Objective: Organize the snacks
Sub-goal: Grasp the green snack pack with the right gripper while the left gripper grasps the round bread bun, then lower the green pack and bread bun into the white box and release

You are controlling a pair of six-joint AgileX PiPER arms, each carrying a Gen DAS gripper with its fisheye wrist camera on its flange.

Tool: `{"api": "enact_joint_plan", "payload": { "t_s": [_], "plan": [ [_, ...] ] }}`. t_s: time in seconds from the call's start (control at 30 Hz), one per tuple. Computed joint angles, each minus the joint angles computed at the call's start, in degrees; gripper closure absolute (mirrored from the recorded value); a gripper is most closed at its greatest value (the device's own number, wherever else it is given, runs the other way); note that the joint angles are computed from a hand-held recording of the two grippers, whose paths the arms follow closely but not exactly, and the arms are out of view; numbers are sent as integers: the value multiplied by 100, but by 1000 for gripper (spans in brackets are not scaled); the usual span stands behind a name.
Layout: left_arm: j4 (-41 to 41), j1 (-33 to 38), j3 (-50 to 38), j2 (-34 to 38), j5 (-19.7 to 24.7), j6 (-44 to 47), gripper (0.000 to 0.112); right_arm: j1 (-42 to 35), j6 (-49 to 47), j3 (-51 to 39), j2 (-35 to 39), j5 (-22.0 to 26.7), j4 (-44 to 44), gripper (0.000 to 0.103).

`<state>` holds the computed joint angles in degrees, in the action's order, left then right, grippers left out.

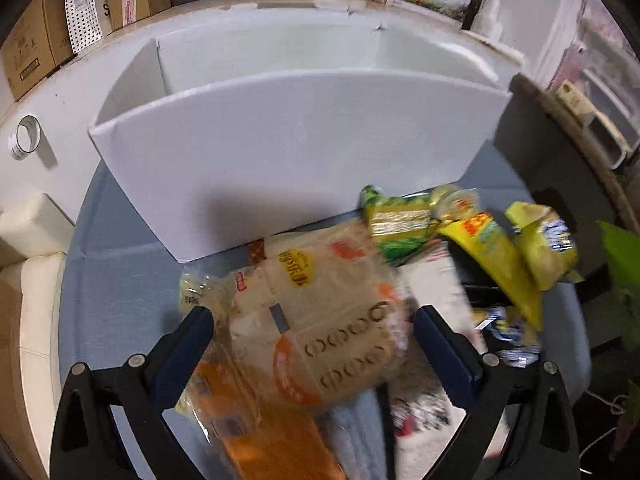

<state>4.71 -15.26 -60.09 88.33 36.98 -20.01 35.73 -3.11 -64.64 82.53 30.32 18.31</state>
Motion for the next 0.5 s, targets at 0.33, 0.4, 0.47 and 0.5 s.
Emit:
{"api": "enact_joint_plan", "payload": {
  "t_s": [0.33,0.4,0.47,0.5],
  "plan": [
    [-535,274,450,-957,-198,517,32,22,-105,147,24,-67,178,35],
    [-548,296,507,-1249,-134,551,32,42,-103,141,26,-61,169,35],
    [-627,323,571,-1658,-75,672,32,76,-25,133,18,-65,89,35],
    [-589,320,543,-1774,-22,664,32,47,-104,116,30,-63,161,35]
  ]
}}
